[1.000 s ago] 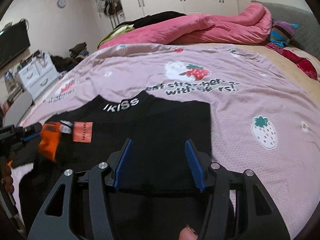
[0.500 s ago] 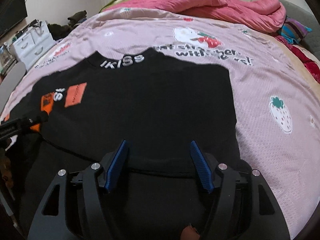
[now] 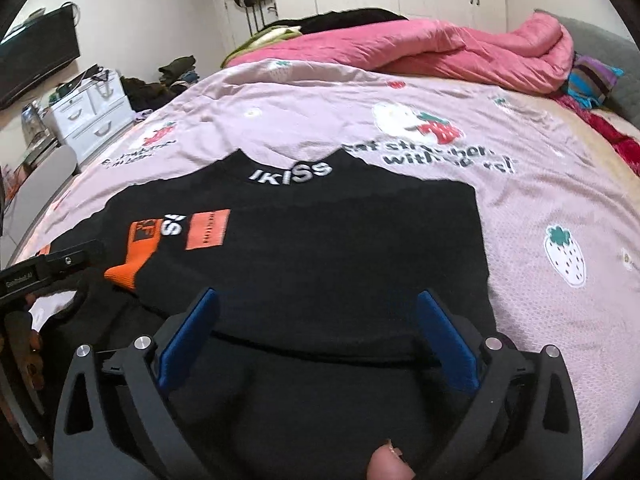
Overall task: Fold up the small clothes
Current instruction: 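Move the left gripper to the other sleeve's orange cuff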
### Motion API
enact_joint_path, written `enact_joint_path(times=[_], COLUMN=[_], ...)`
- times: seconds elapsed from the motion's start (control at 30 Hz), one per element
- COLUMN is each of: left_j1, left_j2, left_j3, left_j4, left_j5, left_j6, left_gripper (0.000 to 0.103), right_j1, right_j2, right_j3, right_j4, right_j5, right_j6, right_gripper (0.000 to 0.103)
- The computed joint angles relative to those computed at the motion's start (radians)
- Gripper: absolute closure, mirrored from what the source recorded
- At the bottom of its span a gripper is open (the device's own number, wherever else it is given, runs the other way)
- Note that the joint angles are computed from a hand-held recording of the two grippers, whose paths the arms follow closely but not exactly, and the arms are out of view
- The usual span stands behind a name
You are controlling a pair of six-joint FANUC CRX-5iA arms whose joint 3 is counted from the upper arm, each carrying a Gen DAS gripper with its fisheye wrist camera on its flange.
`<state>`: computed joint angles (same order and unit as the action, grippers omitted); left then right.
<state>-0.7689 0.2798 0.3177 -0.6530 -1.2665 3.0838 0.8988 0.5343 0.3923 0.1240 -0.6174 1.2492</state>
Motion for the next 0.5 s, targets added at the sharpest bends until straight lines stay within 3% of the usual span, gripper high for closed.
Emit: enact_joint_path(times=[0.27,0.5], left_j1=[-0.051,-0.070], left_j2=[-0.014,-0.043], left_j3=[-0.001,-0.033], left_j4=[-0.059,-0.081], left_j5=[-0.148,-0.237], left_j6=[0.093,0.165], left_gripper=[0.009,0.009], right_j1=[0.039,0.072], right_j2=[-0.033,-0.032], right_j3=[-0.055,-0.039], right_j4=[0.068,0.074], right_j5=[0.082,0.085], right_j6=[-0.017,0.027], right_gripper=[0.004,0.004])
